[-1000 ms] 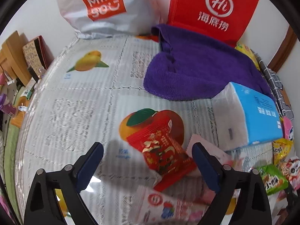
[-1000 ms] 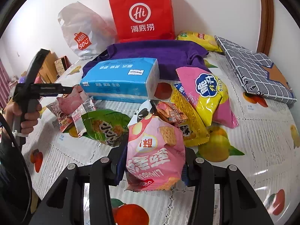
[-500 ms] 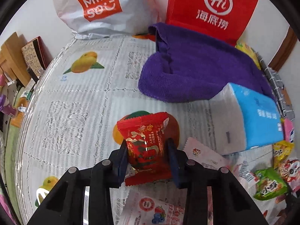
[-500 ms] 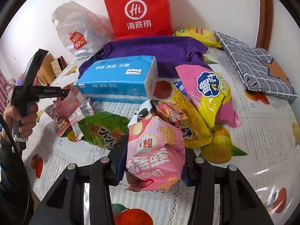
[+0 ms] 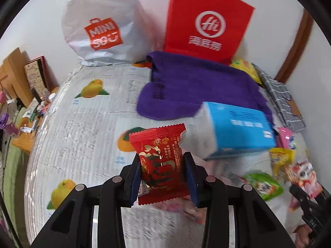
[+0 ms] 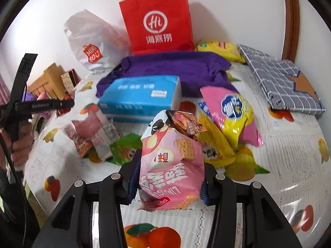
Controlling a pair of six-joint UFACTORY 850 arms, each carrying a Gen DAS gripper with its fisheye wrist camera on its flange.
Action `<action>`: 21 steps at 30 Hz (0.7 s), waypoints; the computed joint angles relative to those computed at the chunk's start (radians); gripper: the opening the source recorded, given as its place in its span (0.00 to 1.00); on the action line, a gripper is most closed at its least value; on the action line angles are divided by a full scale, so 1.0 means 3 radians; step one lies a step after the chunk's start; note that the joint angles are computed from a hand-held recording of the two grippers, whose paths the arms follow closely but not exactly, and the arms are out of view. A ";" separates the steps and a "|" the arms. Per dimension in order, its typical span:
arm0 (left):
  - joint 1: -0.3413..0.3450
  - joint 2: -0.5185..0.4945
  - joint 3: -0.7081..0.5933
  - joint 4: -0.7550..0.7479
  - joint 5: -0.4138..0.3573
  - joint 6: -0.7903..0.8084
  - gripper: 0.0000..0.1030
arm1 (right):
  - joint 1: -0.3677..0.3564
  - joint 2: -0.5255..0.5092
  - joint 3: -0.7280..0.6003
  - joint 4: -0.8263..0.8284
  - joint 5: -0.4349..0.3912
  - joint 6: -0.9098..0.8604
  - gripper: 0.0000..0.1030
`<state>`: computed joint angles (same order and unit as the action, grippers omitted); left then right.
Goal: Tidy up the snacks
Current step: 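Carry the red packet and pink bag over the purple towel with both grippers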
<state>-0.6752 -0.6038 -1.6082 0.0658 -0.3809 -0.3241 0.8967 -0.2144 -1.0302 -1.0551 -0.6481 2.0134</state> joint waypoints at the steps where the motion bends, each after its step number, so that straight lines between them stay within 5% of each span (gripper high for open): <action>1: -0.0019 0.0022 0.0019 -0.0049 -0.0002 0.0055 0.35 | 0.0010 0.0005 -0.0011 -0.0061 -0.0045 0.0057 0.45; 11: -0.0181 0.0127 0.0027 -0.0402 -0.0004 0.0463 0.35 | -0.0062 0.0064 -0.0202 -0.0206 -0.0238 -0.0020 0.45; 21: -0.0200 -0.0173 -0.0614 -0.0499 -0.0339 0.0658 0.35 | -0.0372 -0.0112 -0.0669 -0.0104 -0.0228 -0.0503 0.45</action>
<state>-0.7351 -0.6558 -1.7924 -0.0838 -0.4827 -0.1267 0.7852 -0.2479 -1.2308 -1.0864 -0.7164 1.8624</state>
